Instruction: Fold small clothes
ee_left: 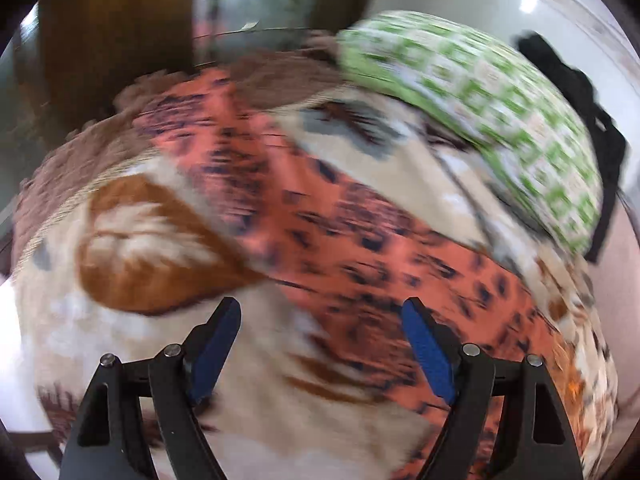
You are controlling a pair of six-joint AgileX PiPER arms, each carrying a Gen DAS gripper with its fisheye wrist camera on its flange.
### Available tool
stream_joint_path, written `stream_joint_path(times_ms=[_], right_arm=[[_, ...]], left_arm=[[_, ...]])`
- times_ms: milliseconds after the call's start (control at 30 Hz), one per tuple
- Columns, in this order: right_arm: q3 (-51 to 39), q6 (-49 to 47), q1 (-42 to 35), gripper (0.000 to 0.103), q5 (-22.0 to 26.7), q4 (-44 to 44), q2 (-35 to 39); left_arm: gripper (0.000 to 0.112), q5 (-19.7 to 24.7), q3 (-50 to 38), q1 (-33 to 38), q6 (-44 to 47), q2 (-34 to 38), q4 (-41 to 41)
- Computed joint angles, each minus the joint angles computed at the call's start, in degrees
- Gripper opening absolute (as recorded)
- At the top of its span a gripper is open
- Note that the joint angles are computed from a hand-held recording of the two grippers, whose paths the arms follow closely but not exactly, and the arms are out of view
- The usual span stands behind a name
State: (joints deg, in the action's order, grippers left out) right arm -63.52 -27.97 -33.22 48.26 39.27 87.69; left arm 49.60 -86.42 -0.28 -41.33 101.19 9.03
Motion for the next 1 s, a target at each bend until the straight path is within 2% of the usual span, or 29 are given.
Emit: stream_joint_path(times_ms=[100, 133, 200, 267, 333, 433, 500, 600, 733, 767, 833, 933, 1000], right_arm=[[7.02, -8.25, -0.62, 0.004, -1.71, 4.52, -2.62], [8.64, -9.2, -1.22, 0.004, -1.63, 5.35, -2.5], [12.7, -17.31, -4.81, 0.005, -0.81, 13.47, -1.98], [14.43, -22.54, -6.55, 0.005, -0.01, 17.3, -2.13], [12.97, -20.98, -6.21, 0.005, 1.12, 16.75, -1.52], [10.68, -19.28, -5.34, 0.005, 3.7, 16.49, -0.52], [10.04, -19.17, -4.68, 0.005, 4.81, 16.48, -0.66], [9.58, -18.91, -3.79, 0.005, 5.77, 15.81, -2.04], [9.85, -19.51, -3.27, 0.005, 4.77, 15.71, -4.35], [9.81, -19.54, -3.22, 0.005, 4.51, 15.67, -4.49], [9.58, -19.31, -3.06, 0.005, 4.33, 15.62, -4.11], [9.17, -18.21, -2.24, 0.005, 3.43, 14.84, -3.11], [8.96, -18.17, -1.99, 0.005, 3.09, 14.7, -2.6]], left_arm=[[0.083, -2.53, 4.96, 7.13, 1.75, -3.14, -3.35], [0.083, -2.75, 5.63, 9.98, 4.75, -3.51, -6.58], [0.083, -2.49, 5.8, 15.61, 11.95, -3.37, -13.61], [0.083, -0.43, 3.4, 19.93, 17.78, -2.22, -18.69], [0.083, 1.54, -1.53, 22.78, 21.02, 0.52, -20.01], [0.083, 7.06, -10.54, 25.26, 23.89, 6.64, -24.1], [0.083, 9.45, -15.02, 27.03, 28.6, 10.83, -32.13], [0.083, 12.41, -18.76, 28.48, 30.57, 15.94, -40.84], [0.079, 6.17, -13.67, 28.83, 33.0, 15.0, -47.81], [0.075, 5.92, -13.5, 28.83, 33.86, 15.18, -49.08], [0.051, 4.98, -13.94, 28.78, 34.74, 16.39, -51.73], [0.043, 3.97, -14.31, 27.48, 34.78, 17.37, -50.14], [0.041, 2.03, -12.92, 27.68, 35.94, 17.53, -52.3]])
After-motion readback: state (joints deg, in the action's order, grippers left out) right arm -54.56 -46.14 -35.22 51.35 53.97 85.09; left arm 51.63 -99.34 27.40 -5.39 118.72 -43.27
